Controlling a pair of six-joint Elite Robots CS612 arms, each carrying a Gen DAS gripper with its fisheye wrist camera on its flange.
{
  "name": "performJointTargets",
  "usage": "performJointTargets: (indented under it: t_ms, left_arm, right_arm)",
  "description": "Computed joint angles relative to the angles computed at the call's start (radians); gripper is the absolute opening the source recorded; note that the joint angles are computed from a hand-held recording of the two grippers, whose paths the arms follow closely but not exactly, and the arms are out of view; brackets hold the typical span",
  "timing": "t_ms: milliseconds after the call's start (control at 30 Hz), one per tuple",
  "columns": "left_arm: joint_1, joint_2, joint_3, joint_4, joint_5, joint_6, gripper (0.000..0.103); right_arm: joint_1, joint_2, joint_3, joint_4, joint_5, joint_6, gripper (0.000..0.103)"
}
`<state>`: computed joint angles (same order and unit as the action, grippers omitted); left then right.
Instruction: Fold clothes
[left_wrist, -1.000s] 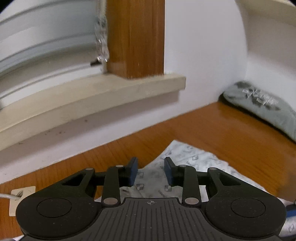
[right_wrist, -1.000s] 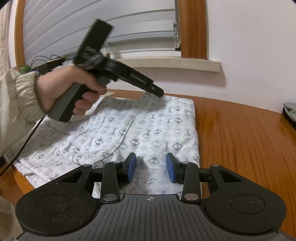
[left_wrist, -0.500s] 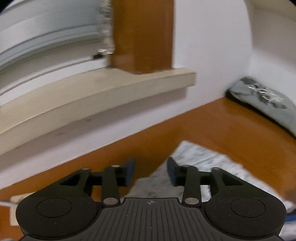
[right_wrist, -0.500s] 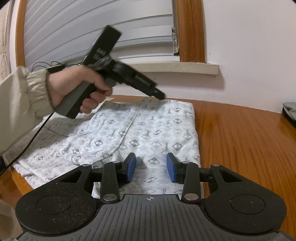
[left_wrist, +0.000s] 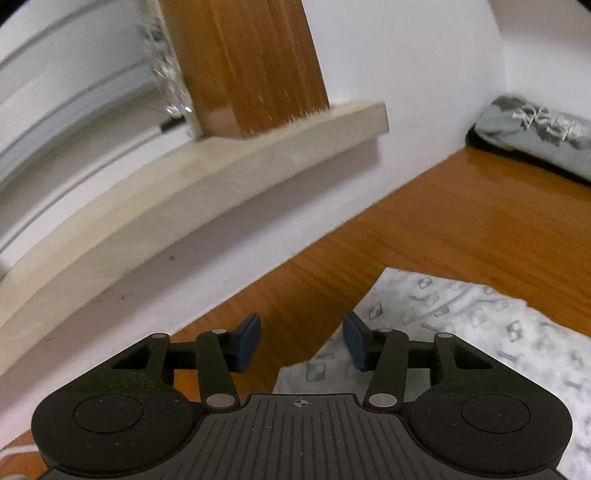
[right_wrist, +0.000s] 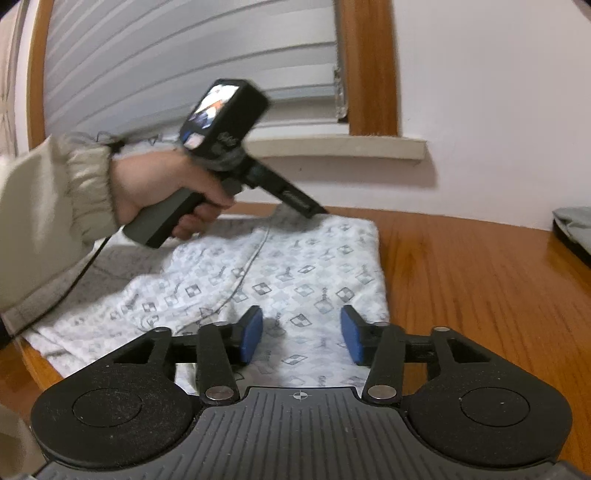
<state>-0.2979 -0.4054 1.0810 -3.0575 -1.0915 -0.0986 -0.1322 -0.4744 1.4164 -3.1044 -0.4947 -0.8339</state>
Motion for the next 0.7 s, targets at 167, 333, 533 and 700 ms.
performJointTargets:
  t_ms: [167,333,533,700]
  left_arm:
    - [-0.025,-0.08,0.161,-0.161,-0.068,0.078,0.061]
    - [-0.06,-0.143,0.297,-0.247,-0.154,0.148,0.062]
    - [-0.092,-0.178,0.387,-0.309,-0.243,0.24,0.03]
    - [-0.104,-0.187,0.407,-0.285,-0.325,0.345,0.028]
  right_arm:
    - [-0.038,-0.002,-0.01,-0.04,0.021,0.012,0.057]
    - [-0.062,-0.003,-0.018,-0.029,-0.028,0.008,0.059]
    - [-0.07,-0.027,0.014,0.036,-0.047,-0.051,0.063]
    - [-0.066,-0.054,0.037,0.051,-0.069,-0.117,0.063]
